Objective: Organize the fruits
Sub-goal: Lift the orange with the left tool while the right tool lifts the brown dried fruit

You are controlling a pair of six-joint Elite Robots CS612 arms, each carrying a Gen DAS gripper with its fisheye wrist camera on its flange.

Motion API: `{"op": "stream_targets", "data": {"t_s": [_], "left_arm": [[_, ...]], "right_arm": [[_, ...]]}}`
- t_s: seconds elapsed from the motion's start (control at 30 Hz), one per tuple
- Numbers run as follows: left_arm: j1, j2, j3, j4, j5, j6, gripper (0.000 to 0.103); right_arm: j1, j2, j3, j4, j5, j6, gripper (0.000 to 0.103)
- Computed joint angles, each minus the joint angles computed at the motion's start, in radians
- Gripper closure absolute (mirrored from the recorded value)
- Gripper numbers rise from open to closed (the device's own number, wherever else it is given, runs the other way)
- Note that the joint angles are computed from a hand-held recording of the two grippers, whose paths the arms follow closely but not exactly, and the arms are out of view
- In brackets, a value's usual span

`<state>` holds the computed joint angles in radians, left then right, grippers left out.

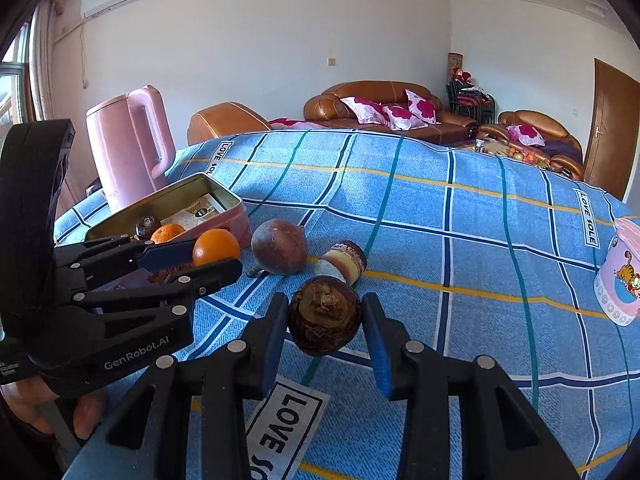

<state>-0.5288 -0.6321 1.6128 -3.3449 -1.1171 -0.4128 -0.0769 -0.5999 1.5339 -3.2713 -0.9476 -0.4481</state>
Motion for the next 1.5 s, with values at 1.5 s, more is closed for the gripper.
{"op": "stream_targets", "data": {"t_s": [1.5], "left_arm": [[-0.030,0.011,0.036,-0.199,0.117,0.066,0.064]], "right_arm": [[-0.030,0.021,0.043,-0.308,0.074,0.136,0.063]]}}
